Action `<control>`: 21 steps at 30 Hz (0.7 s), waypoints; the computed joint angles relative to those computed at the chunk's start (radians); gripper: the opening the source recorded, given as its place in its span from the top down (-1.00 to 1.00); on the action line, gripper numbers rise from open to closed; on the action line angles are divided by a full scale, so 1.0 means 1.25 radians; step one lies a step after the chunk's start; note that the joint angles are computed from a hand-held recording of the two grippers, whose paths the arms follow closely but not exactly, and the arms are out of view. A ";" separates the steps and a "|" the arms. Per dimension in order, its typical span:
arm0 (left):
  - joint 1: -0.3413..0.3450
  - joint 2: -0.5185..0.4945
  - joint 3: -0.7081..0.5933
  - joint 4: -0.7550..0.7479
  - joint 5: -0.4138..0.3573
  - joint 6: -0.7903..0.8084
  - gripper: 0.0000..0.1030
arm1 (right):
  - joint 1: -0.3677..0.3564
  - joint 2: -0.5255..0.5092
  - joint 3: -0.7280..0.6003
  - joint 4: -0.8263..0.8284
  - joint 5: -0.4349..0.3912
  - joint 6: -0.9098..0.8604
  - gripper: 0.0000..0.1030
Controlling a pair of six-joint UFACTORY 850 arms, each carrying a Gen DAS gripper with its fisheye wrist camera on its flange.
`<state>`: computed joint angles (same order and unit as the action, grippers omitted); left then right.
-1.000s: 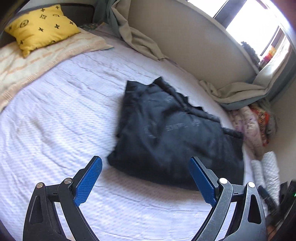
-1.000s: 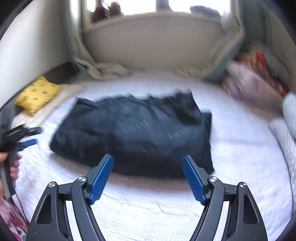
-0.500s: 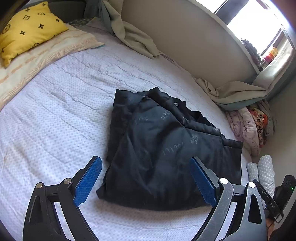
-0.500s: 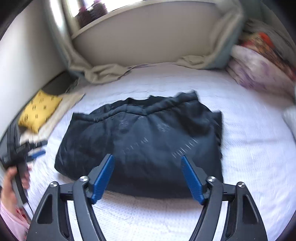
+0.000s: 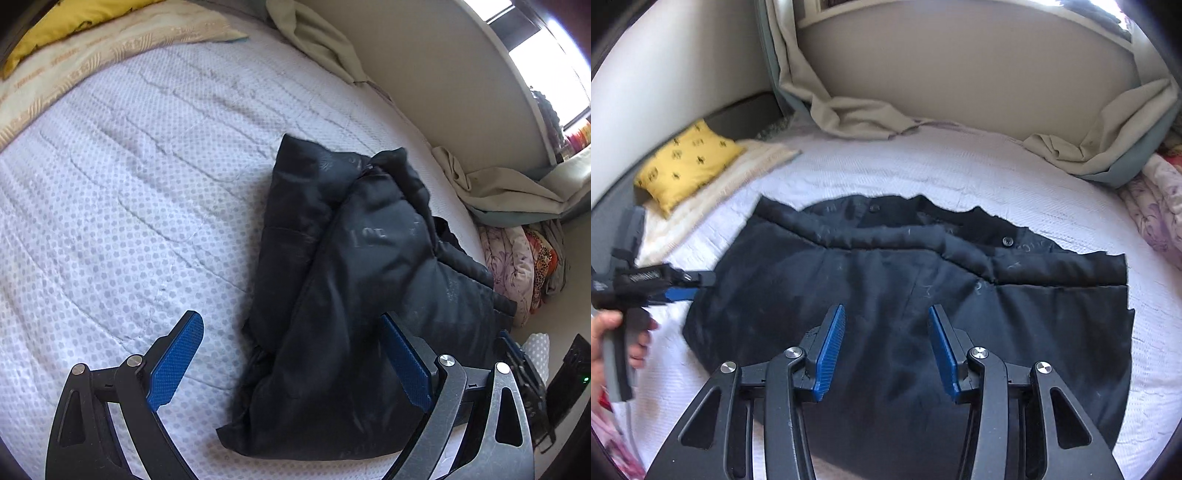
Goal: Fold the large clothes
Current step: 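Grasp the jacket body with the left tool while the right tool hovers above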
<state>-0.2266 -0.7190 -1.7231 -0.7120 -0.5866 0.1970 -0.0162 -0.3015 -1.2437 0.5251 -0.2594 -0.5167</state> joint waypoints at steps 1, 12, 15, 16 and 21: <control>0.002 -0.006 -0.004 -0.007 -0.009 0.000 -0.88 | 0.004 -0.008 -0.003 -0.058 0.006 0.049 0.14; 0.004 -0.049 -0.033 -0.085 -0.051 0.056 -0.90 | 0.000 -0.099 -0.035 -0.125 -0.021 0.128 0.14; -0.003 -0.045 -0.026 -0.070 -0.031 0.061 -0.91 | 0.001 -0.111 -0.038 -0.130 -0.015 0.128 0.13; -0.006 -0.044 -0.025 -0.057 -0.025 0.054 -0.91 | 0.000 -0.111 -0.036 -0.124 -0.013 0.119 0.13; -0.040 -0.044 -0.040 0.079 0.018 -0.038 -0.94 | -0.002 -0.113 -0.028 -0.103 -0.005 0.096 0.13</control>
